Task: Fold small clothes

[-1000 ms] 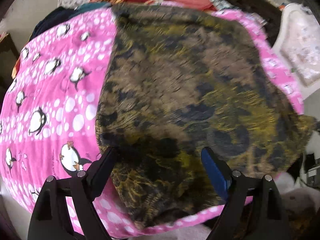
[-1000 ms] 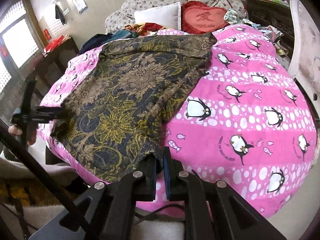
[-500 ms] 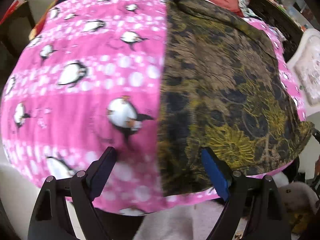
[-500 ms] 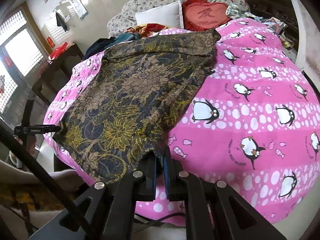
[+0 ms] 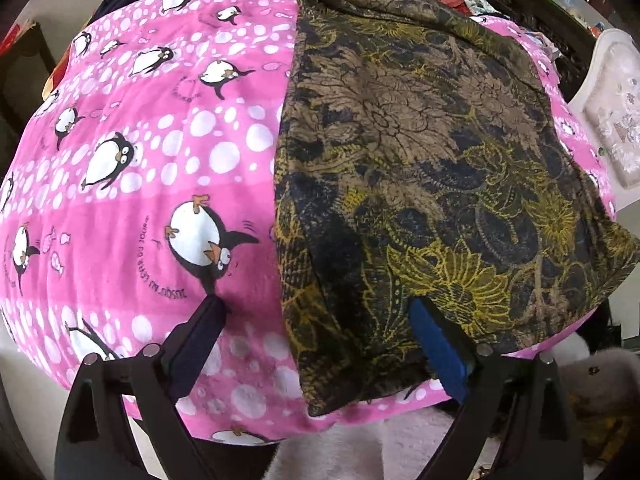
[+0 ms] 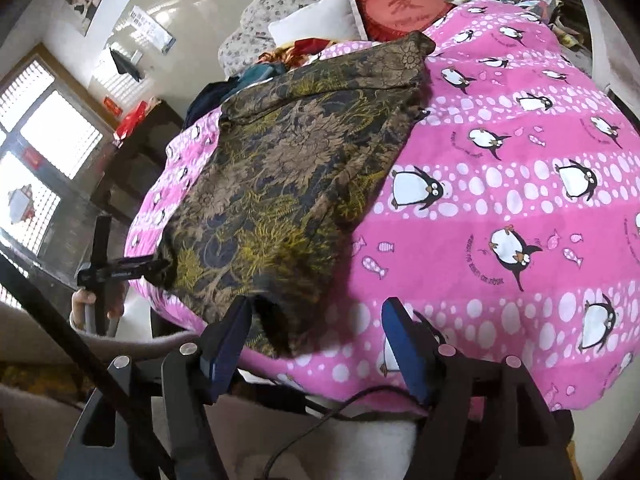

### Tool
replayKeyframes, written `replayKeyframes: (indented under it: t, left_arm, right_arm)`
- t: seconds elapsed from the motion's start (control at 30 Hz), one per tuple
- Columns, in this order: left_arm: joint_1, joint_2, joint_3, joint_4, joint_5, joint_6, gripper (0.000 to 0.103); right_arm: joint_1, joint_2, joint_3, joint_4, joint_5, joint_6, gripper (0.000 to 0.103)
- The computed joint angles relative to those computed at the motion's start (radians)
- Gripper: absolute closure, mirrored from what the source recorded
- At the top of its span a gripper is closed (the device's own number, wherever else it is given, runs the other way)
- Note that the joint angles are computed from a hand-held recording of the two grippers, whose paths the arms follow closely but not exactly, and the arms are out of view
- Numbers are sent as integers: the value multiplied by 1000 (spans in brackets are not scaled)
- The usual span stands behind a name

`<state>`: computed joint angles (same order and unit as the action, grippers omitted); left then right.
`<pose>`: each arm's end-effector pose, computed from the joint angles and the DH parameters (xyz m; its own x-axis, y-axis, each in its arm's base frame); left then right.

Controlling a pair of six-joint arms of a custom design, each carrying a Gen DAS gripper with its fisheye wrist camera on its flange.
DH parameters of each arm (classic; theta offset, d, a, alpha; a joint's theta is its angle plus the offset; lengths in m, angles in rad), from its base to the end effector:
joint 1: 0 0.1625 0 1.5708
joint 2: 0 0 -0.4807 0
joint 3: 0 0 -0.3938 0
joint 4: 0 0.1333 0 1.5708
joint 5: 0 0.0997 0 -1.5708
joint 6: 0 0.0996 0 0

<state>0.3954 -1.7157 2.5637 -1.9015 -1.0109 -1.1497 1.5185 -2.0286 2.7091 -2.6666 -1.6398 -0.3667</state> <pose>-0.1461 -0.2627 0.2202 -0.7664 0.0554 -0.6400 0.2512 0.9428 -0.2191 0.1145 -0.2312 0.2952 -0.9458 -0.2530 0.2036 -0.3120 0.8817 -0.3540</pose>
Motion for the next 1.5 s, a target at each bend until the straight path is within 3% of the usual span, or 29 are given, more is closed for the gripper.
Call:
replayKeyframes:
  t: [0.1, 0.2, 0.23, 0.27, 0.3, 0.33, 0.37, 0.4, 0.47, 0.63, 0.73, 0.87, 0.93, 1.1, 1.27, 1.4, 1.43, 1.5]
  left_arm:
    - [-3, 20, 7, -20, 3, -2, 3]
    - [-12, 34, 10, -20, 9, 0, 3]
    - [-14, 42, 10, -19, 12, 0, 6]
    - [-23, 41, 9, -7, 14, -7, 21]
    - [-36, 43, 0, 27, 21, -13, 30]
    - [-40, 44, -8, 48, 29, -14, 53]
    - [-43, 26, -16, 72, 29, -13, 86]
    - [-29, -1, -22, 54, 13, 8, 98]
    - [16, -44, -22, -48, -29, 86, 98]
    - [62, -52, -61, -173, -5, 214, 98]
    - [114, -37, -114, -262, 69, 290, 98]
    - [223, 60, -215, -466, 146, 460, 98]
    - [279, 121, -265, -559, 142, 539, 98]
    - [433, 334, -458, -721, 148, 677, 98]
    - [535, 511, -644, -725, 151, 735, 98]
    - [619, 610, -757, -701, 97, 729, 96]
    - [635, 618, -772, -689, 83, 698, 92]
    - [648, 618, -779, -686, 97, 643, 71]
  right_arm:
    - [-1, 2, 3, 10, 31, -17, 30]
    - [6, 67, 22, -48, 59, -22, 34]
    - [18, 107, 30, -90, 36, -14, 60]
    - [31, 148, 36, -127, 6, -17, 94]
    - [38, 175, 40, -150, -15, -21, 96]
    - [34, 187, 42, -159, -16, -27, 96]
    - [23, 180, 38, -142, 8, -39, 96]
    - [18, 169, 33, -126, 31, -50, 96]
    - [19, 141, 15, -109, 81, -68, 96]
    - [1, 112, -52, -172, 222, -86, 96]
    - [7, 179, -92, -300, 238, -62, 96]
    - [-1, 347, -201, -463, 260, 15, 96]
    - [7, 446, -280, -517, 234, 60, 96]
    - [17, 637, -485, -526, 147, 128, 96]
    - [17, 786, -666, -503, 95, 179, 96]
    - [0, 895, -786, -458, 14, 255, 94]
    - [-5, 913, -799, -463, -21, 279, 91]
    - [-1, 925, -803, -499, -109, 282, 91]
